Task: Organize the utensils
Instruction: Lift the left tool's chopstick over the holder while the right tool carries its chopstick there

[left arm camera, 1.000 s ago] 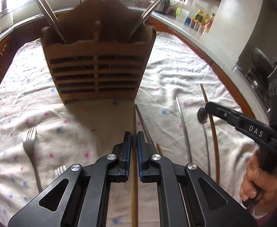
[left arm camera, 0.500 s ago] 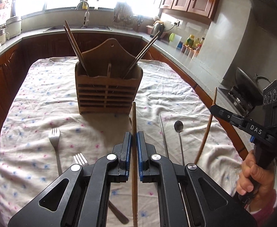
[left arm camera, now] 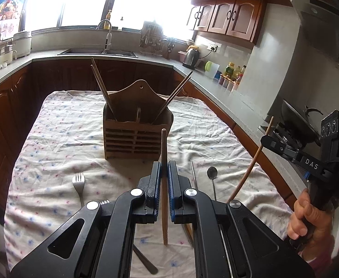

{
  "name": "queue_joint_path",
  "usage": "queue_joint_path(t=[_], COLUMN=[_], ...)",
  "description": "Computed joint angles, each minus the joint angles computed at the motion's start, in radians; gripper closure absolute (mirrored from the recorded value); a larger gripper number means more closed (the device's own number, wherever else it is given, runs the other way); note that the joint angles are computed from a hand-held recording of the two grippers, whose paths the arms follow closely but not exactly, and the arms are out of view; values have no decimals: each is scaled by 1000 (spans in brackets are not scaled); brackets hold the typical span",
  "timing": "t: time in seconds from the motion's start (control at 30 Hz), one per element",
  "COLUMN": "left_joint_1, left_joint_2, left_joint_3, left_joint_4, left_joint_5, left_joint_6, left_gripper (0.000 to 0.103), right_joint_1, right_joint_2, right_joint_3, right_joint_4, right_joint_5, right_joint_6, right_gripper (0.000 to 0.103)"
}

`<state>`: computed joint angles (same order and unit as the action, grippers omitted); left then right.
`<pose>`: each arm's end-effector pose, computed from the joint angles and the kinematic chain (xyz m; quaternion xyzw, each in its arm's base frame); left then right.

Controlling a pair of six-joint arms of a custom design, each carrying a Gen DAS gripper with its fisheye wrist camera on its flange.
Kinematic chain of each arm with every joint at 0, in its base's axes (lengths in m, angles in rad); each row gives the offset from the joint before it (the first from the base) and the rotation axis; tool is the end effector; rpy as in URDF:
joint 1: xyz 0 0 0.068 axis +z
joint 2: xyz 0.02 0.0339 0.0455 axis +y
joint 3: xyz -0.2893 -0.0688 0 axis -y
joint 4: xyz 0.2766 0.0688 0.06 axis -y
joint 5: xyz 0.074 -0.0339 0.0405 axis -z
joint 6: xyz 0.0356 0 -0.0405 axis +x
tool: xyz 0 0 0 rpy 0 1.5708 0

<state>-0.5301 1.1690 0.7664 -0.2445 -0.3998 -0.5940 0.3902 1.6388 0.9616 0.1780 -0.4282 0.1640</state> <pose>0.2400 -0.1246 0.2622 -0.1165 0.8741 -0.0823 0.4643 0.3516 0.1606 0.2246 -0.2026 0.8226 0.3122 0.4299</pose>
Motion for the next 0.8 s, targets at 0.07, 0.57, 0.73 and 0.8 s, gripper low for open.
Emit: queue_joint_path(t=[0.07,0.57,0.73,0.8], left_joint_1=[6,70,104,118], left_joint_2=[-3,-40,-44,-43], left_joint_3=[1,5,13,15], left_joint_4=[3,26,40,50], left_joint_5=[1,11,25,28], left_joint_6=[3,42,64,73], left_gripper=[98,98,98,98], right_joint_1=[1,13,26,30], right_joint_2=[-7,12,37,48], right_joint_3=[-1,49,90,107], right_joint_4=[3,30,28,31], right_joint_5=[-2,11,19,21], right_joint_6=[2,22,26,29], right_gripper=[97,97,97,97])
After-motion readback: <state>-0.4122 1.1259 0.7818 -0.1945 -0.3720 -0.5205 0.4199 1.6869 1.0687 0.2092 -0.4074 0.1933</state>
